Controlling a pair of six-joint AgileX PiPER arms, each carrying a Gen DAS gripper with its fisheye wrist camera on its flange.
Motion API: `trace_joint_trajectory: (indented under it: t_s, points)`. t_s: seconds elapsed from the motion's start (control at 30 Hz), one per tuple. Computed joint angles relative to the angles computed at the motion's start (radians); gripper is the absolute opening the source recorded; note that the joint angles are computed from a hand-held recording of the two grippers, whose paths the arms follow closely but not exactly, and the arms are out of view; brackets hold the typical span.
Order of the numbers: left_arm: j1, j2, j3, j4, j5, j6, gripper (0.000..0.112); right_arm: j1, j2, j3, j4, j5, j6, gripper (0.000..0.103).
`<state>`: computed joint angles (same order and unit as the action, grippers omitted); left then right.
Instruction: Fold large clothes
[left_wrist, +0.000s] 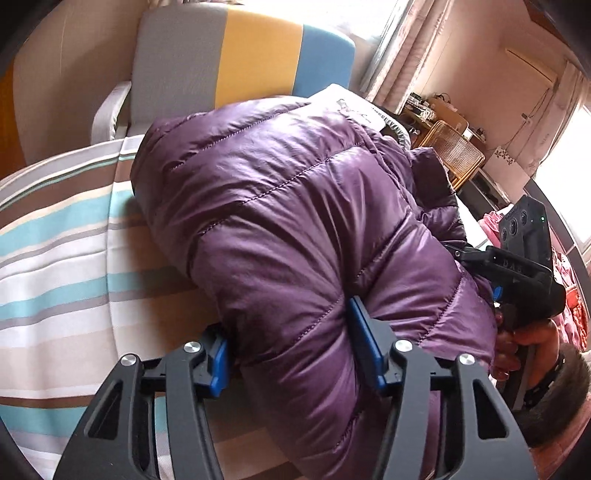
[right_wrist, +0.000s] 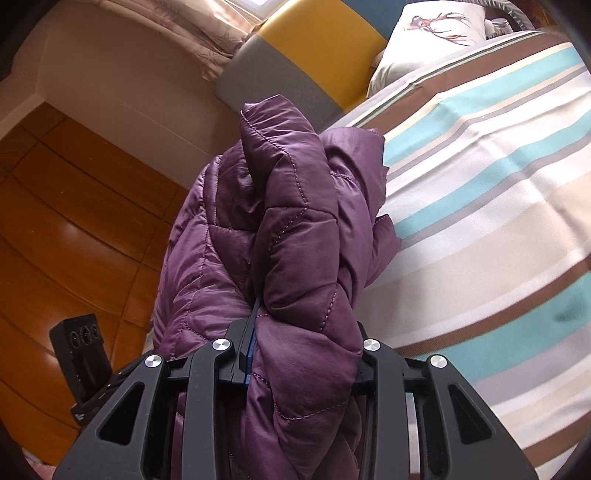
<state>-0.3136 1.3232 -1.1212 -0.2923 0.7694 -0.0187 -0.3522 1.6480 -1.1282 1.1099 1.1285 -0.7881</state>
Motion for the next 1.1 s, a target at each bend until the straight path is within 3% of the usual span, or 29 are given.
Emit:
trace_joint_trajectory:
  t_s: [0.3, 0.47, 0.77, 0.97, 1.1]
  points:
    - [0.036, -0.092, 0.065, -0.052, -0.004, 0.068, 0.052, -0.043, -0.053, 0.098, 0.064, 0.025, -0.069, 0.032]
    - [0.011, -0.17, 0.089, 0.035, -0.025, 0.0, 0.05, -0.016, -0.032, 0.102, 0.112, 0.017, -0.084, 0.032]
    - [0.097, -0.3, 0.102, 0.034, 0.031, 0.048, 0.05, 0.04, 0.036, 0.049, 0.189, 0.008, -0.137, 0.032]
    - [0.315, -0.374, 0.104, -0.115, 0.122, 0.23, 0.05, 0.15, 0.049, 0.001, 0.224, -0.051, -0.141, 0.032]
    - [0.582, -0.4, 0.11, -0.287, 0.234, 0.45, 0.05, 0.223, 0.087, -0.058, 0.229, -0.085, -0.127, 0.032]
